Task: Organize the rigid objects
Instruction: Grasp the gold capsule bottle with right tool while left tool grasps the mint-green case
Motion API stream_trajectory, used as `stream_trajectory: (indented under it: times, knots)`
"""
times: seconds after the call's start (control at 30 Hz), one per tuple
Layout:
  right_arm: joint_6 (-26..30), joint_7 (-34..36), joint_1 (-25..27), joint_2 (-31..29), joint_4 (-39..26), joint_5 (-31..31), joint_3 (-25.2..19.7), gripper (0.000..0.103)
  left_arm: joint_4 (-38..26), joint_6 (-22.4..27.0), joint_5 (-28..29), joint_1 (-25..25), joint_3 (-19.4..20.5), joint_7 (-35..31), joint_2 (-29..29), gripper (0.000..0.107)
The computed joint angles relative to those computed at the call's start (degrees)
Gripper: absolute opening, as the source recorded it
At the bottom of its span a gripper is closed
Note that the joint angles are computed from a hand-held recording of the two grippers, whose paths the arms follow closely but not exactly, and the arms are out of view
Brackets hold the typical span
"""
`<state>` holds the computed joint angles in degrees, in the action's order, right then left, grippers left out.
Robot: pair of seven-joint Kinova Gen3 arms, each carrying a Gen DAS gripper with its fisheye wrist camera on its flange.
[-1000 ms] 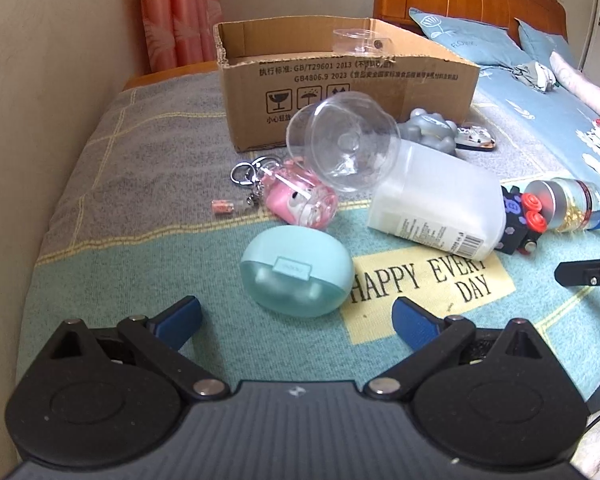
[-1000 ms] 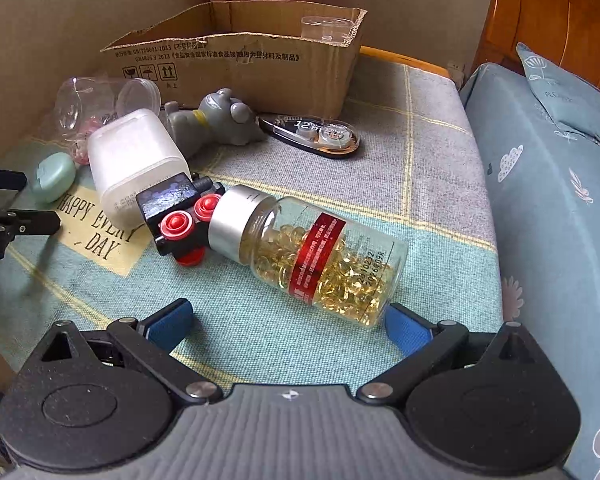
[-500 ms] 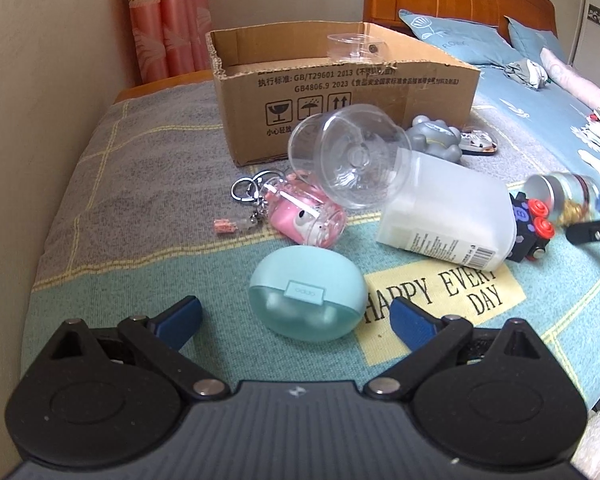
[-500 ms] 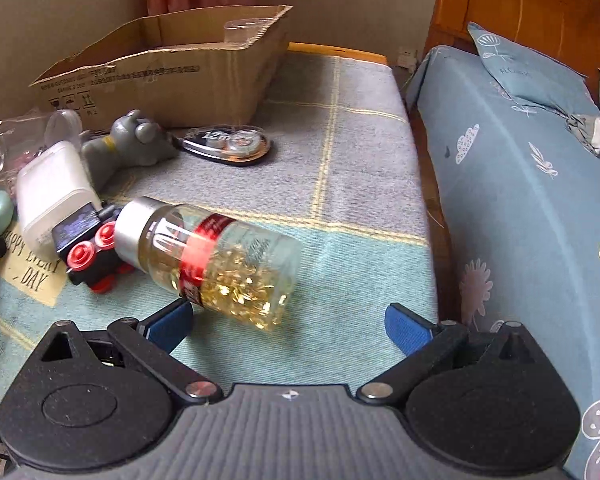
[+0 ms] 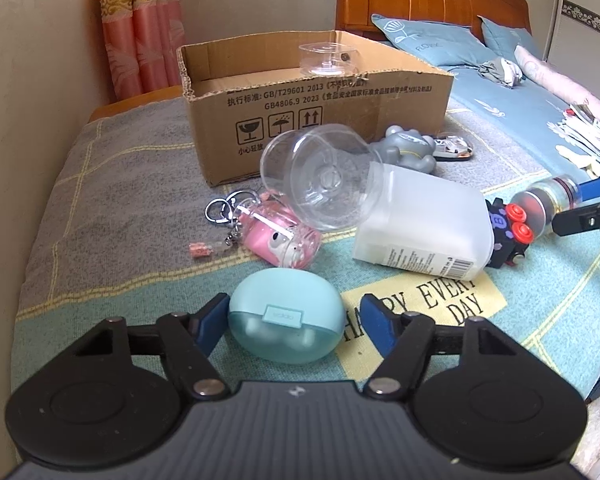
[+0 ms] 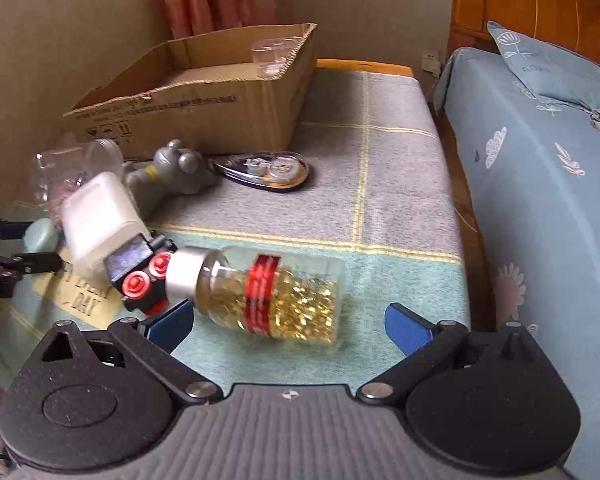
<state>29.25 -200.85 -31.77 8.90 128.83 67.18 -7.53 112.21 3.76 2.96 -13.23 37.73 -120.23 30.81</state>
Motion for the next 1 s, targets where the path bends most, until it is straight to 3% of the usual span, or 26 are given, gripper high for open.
stream_trajectory:
  times: [0.2,0.43,0.7,1.0]
  knots:
    - [-0.62,-0.11,-0.34,1.14,-2.26,1.49,-0.12,0.103,0.39,1.38,0.33,0.61,-0.40,0.17,-1.08,0.069]
    - [5.22,6.06,-3.18,3.29,-5.92,-5.19,-0.16,0.103,0.80,1.54,2.76,1.78,-1.34,-0.52,-1.82,0.068]
    - [14.29,9.32,-7.29,6.70,-10.34,-9.76,0.69,0.103,0.04,0.93,3.10,6.49,-5.87,2.43,-2.44,0.068]
    - [17.21,9.98,-8.27,8.11,-11.82,-10.69,1.18,0.103,-0.60,3.03,4.02,14.08,-14.17,7.34,-4.86,0.068]
